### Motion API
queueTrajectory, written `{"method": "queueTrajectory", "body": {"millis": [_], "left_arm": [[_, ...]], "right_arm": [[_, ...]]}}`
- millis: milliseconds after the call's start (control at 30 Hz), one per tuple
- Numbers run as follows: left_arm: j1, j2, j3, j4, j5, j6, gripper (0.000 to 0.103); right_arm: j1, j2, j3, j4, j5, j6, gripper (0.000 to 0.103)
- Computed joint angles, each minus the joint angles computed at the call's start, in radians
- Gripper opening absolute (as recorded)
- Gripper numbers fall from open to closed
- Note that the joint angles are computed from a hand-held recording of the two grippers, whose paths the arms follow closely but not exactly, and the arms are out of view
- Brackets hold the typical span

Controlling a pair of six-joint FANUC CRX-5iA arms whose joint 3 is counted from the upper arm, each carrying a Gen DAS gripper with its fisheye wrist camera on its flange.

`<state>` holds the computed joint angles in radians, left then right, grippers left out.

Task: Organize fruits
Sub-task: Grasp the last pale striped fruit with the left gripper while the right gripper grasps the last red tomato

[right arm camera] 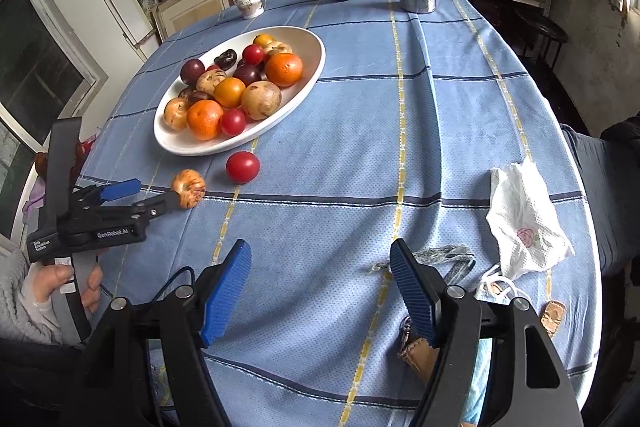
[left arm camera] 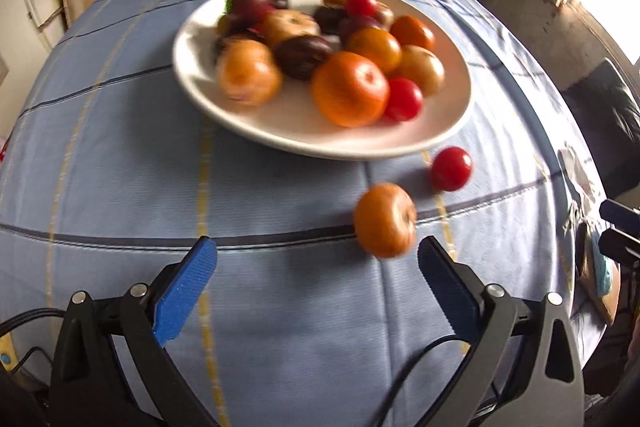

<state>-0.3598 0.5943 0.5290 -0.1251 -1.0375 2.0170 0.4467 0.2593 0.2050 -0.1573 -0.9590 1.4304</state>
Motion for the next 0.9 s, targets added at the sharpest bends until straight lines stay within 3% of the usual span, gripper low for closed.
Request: {"method": "queueTrajectory", "body": {"millis": [300, 333, 433, 767, 900], "left_arm": [[-0.004, 0.023, 0.017, 0.010, 0.041, 0.012, 0.098], [-0.003, 0.018, 0.008, 0.013, 0.051, 0.012, 0.095], [0.001, 0.023, 0.007, 0.035, 0.052, -0.010, 0.063], [0.000, 0.050, 0.041, 0.025, 0.032, 0.000, 0.062], [0.003, 0.039, 0.016, 0.051, 0.061, -0.029, 0.046]], "right_arm": [[-0.013, -0.012, -0.024, 0.013, 0.009, -0.035, 0.073], [-0.014, -0.012, -0.024, 0.013, 0.008, -0.034, 0.073], [-0.014, -0.008, -0.019, 0.009, 0.003, -0.030, 0.073], [-0.018, -0.010, -0.022, 0.006, -0.003, -0.024, 0.073], [-0.019, -0.009, -0.019, 0.001, -0.003, -0.019, 0.073]]}}
